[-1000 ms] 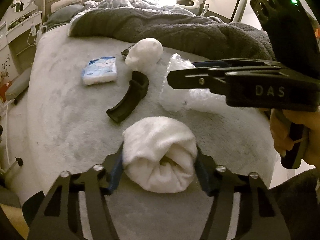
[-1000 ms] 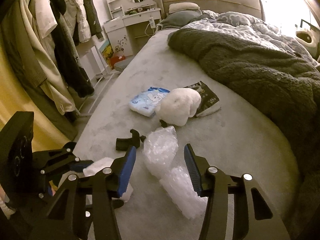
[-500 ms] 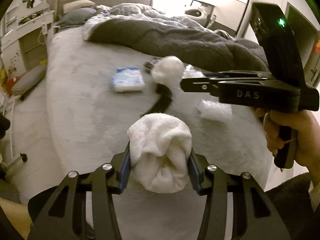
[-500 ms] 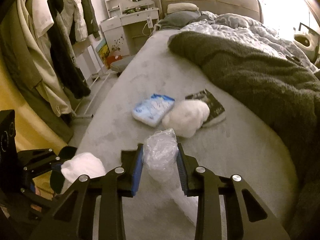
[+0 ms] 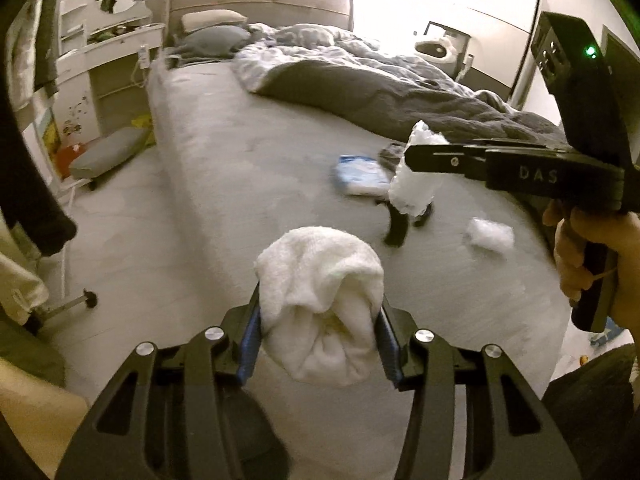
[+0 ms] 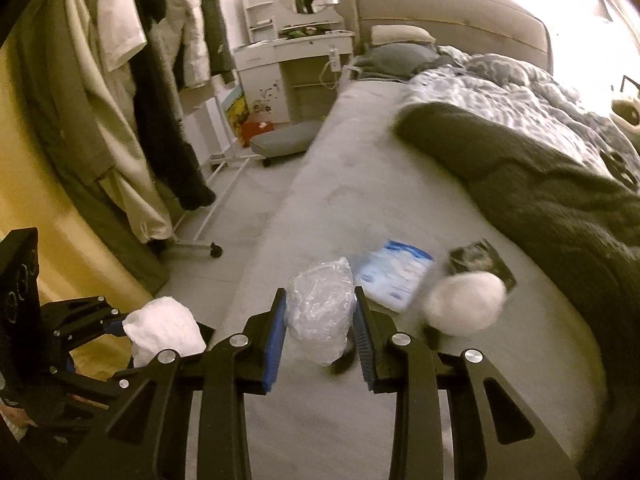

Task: Collect trash
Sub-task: 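Carry the towel in the left tool while the right tool carries bubble wrap to the bin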

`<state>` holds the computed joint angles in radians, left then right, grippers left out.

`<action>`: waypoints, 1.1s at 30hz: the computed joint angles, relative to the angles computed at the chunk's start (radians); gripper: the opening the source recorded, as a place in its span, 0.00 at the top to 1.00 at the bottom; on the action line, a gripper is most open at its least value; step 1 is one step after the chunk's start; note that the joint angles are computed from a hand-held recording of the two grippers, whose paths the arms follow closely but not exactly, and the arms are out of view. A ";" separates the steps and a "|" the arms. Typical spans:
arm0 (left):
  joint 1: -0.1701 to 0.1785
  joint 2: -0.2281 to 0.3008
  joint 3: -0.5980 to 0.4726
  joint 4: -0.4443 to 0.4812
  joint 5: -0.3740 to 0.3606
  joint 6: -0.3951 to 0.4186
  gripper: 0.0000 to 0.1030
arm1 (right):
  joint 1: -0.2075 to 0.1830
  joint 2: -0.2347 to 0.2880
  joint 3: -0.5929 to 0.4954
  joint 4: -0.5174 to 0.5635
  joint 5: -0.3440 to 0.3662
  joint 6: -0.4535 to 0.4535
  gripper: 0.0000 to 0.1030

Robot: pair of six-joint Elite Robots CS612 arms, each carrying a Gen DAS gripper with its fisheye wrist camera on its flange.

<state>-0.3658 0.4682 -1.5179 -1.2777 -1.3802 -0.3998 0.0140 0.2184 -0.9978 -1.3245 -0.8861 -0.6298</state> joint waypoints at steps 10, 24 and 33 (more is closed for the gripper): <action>0.041 0.035 -0.088 0.111 0.035 -0.080 0.49 | 0.048 -0.001 -0.028 0.038 0.041 -0.035 0.69; 0.107 0.092 -0.161 0.317 -0.025 -0.167 0.49 | 0.130 0.013 -0.064 0.154 0.001 -0.127 0.69; 0.158 0.135 -0.207 0.438 -0.174 -0.235 0.47 | 0.181 0.019 -0.049 0.279 -0.074 -0.152 0.69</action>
